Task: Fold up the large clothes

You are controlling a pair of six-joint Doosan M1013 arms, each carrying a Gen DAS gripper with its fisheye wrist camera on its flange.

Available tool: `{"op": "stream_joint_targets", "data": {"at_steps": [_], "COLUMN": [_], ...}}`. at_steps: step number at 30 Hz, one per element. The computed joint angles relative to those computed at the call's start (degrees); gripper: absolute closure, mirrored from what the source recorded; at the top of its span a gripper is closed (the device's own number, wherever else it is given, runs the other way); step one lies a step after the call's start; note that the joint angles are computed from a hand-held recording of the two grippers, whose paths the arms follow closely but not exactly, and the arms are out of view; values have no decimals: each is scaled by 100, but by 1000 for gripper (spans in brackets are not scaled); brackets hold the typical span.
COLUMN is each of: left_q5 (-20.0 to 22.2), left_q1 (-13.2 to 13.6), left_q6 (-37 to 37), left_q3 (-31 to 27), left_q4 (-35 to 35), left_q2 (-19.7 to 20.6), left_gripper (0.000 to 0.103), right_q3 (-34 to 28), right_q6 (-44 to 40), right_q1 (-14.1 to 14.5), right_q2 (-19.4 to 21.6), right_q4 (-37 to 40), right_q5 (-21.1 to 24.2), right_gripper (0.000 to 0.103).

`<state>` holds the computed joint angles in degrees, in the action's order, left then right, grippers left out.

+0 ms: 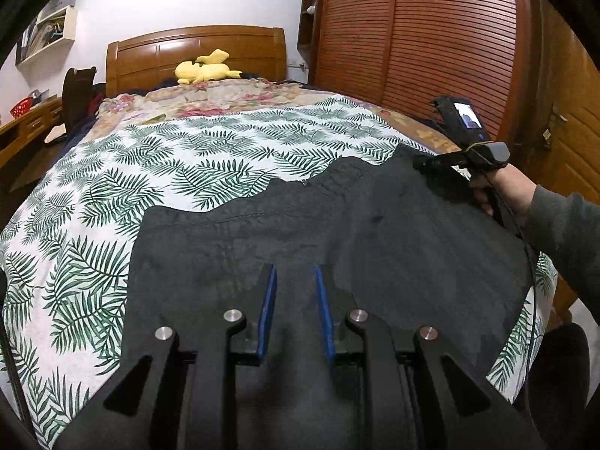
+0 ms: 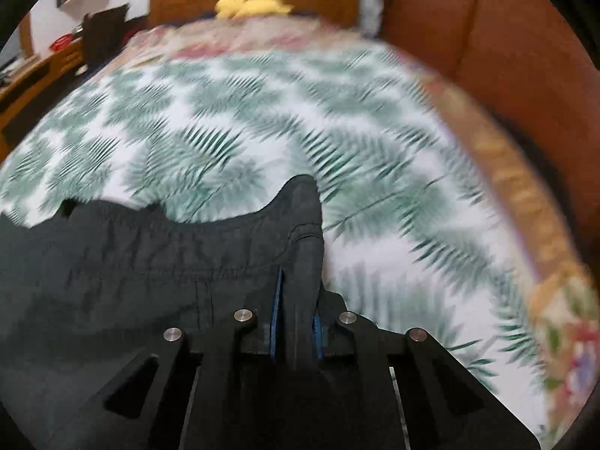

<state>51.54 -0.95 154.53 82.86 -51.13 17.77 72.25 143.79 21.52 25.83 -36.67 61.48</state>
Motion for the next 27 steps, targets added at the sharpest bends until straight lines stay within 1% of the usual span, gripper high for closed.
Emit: {"op": "stream_joint_targets", "data": {"at_steps": [1, 3, 6, 8, 12, 17, 22, 27], "left_q5": [11, 18, 29, 41, -22, -21, 2, -8], "left_q1": [4, 12, 19, 20, 10, 8, 9, -6], "left_q6": [13, 51, 91, 112, 119, 209, 335, 392], "left_q3": [4, 24, 39, 50, 92, 167, 253, 349], "left_q4": [-19, -48, -78, -89, -78, -104, -152, -127], "left_q2": [-8, -25, -39, -52, -96, -164, -243, -319], "left_gripper": [83, 81, 79, 79, 78, 77, 77, 76], "right_q3": [-106, -220, -185, -125, 140, 453, 676, 897], "right_q6": [-15, -61, 27, 43, 70, -151, -307, -331], "right_q1": [29, 81, 170, 219, 382, 729, 1037, 1254], "right_q2": [59, 132, 81, 5, -229, -507, -636, -718], "right_q4": [-34, -133, -383, -409, -408, -276, 76, 345], "right_q5": [175, 383, 369, 315, -66, -536, -831, -1016], "right_gripper": [92, 91, 77, 47, 46, 46, 46, 46]}}
